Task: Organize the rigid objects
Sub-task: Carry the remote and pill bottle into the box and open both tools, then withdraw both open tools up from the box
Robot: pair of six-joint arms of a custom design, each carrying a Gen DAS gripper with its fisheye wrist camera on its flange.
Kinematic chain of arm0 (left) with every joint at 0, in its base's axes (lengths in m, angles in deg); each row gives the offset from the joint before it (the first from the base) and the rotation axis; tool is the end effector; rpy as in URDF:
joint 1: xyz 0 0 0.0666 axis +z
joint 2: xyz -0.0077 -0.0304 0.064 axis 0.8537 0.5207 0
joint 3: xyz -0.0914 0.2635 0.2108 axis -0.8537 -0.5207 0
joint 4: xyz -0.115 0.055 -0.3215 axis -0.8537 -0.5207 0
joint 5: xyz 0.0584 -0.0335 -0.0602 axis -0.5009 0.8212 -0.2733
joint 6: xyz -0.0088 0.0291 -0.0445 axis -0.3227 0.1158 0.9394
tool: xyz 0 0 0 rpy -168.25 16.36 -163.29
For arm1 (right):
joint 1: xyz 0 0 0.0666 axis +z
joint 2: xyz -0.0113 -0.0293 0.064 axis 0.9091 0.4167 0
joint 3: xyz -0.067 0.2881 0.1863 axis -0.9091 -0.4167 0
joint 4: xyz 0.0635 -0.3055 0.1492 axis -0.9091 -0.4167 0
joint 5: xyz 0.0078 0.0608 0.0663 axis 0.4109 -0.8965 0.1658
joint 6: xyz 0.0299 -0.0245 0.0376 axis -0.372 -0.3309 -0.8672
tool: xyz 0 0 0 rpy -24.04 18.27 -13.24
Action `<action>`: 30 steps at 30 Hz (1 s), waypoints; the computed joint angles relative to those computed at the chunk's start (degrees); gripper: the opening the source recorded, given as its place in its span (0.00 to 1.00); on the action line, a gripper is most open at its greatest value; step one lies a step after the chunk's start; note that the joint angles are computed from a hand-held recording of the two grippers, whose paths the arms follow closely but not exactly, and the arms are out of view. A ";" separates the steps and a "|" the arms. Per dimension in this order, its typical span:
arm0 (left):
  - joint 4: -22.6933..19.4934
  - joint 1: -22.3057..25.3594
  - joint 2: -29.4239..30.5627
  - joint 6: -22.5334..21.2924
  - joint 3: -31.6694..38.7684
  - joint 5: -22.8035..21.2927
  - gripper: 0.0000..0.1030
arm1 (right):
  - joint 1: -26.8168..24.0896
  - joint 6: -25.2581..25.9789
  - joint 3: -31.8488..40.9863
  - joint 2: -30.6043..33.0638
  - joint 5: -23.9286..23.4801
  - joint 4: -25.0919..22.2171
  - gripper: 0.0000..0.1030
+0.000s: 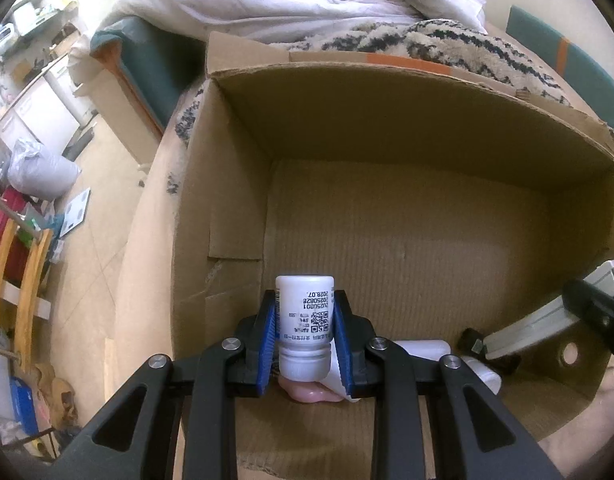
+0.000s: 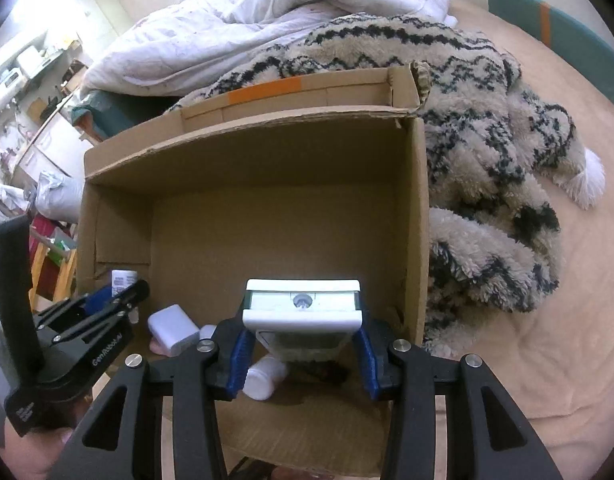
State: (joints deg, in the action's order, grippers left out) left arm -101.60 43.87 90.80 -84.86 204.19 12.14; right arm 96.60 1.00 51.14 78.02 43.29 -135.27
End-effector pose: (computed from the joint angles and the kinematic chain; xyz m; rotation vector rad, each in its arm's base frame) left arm 0.6041 -0.1592 0.3326 0.6352 2.5820 -0.0035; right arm 0.4604 0.2678 0.3520 0.6749 2.5280 0.2018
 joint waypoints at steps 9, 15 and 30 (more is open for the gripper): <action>-1.54 0.12 0.63 0.24 1.70 0.57 0.23 | -0.01 -0.67 -3.02 -2.78 0.69 6.08 0.72; -2.55 0.23 0.42 0.53 2.49 0.77 0.25 | 1.10 1.00 -3.18 -4.14 6.11 8.16 0.93; -0.59 0.32 -4.26 -1.45 -1.85 1.10 0.66 | 1.34 2.19 -1.31 -3.94 9.21 4.71 0.98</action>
State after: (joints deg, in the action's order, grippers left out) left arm -102.19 44.19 86.54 -86.31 202.33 13.24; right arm 97.95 3.19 49.83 74.08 52.50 -130.56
